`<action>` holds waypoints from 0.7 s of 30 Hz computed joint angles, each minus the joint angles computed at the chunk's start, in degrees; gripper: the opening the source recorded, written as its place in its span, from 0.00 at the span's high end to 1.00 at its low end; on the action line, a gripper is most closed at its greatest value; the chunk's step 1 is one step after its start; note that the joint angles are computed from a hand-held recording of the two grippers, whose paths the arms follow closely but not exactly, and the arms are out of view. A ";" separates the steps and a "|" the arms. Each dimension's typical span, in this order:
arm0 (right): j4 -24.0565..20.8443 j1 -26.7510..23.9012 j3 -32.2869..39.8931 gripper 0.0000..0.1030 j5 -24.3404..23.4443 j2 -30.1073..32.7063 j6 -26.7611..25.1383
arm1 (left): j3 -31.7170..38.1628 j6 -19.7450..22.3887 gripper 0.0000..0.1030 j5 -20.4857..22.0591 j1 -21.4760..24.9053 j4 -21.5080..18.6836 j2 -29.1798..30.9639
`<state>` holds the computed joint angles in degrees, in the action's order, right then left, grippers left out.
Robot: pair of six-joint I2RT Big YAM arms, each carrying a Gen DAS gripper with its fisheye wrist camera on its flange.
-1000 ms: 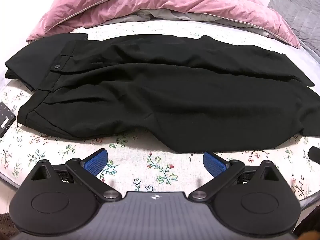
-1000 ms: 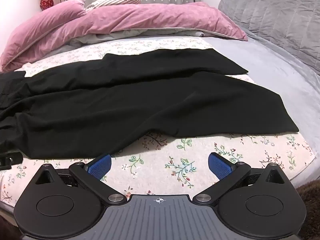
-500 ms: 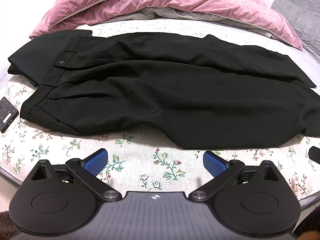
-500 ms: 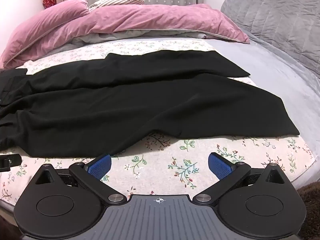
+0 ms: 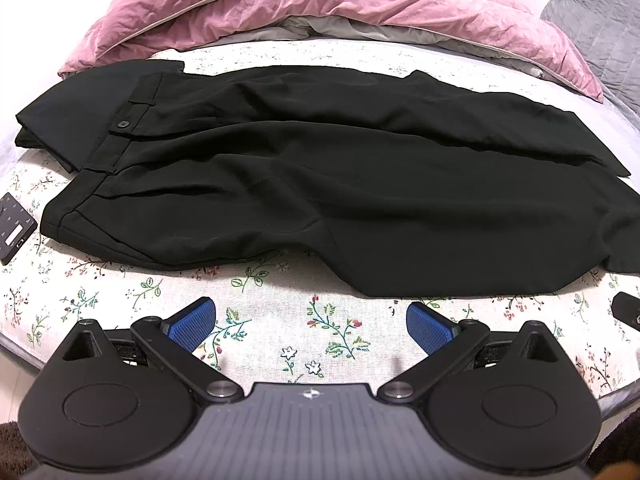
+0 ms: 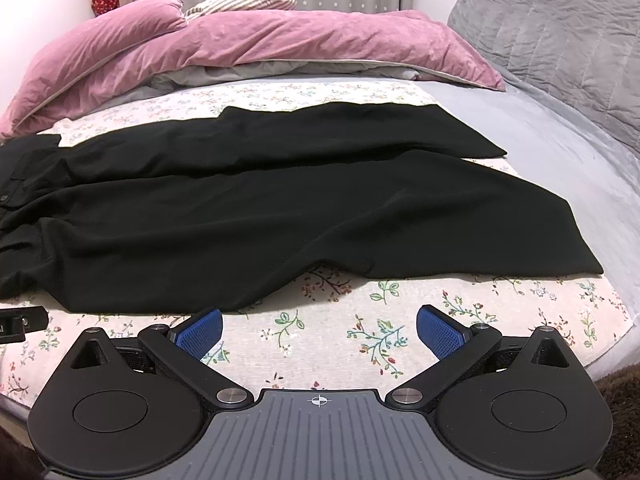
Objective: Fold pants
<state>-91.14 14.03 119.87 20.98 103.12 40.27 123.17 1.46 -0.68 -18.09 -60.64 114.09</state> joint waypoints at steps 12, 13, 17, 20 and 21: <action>-0.39 0.42 1.49 0.00 -0.42 0.76 0.04 | -0.69 0.29 0.00 0.17 0.00 0.60 -0.32; -0.25 0.41 1.44 0.00 -0.45 0.72 -0.06 | -0.63 0.27 0.00 0.11 -0.05 0.55 -0.27; -0.06 0.42 1.65 0.00 -0.61 0.87 -0.23 | -0.92 0.23 0.00 0.24 0.04 0.71 -0.42; -0.10 0.48 1.73 0.00 -0.58 0.96 -0.16 | -1.07 0.27 0.00 0.35 0.09 0.72 -0.51; -0.09 0.49 1.73 0.00 -0.56 0.97 -0.14 | -1.12 0.23 0.00 0.33 0.06 0.79 -0.55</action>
<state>-91.23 14.52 121.60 20.42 104.09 40.13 122.05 1.69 -0.35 -18.03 -59.85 113.54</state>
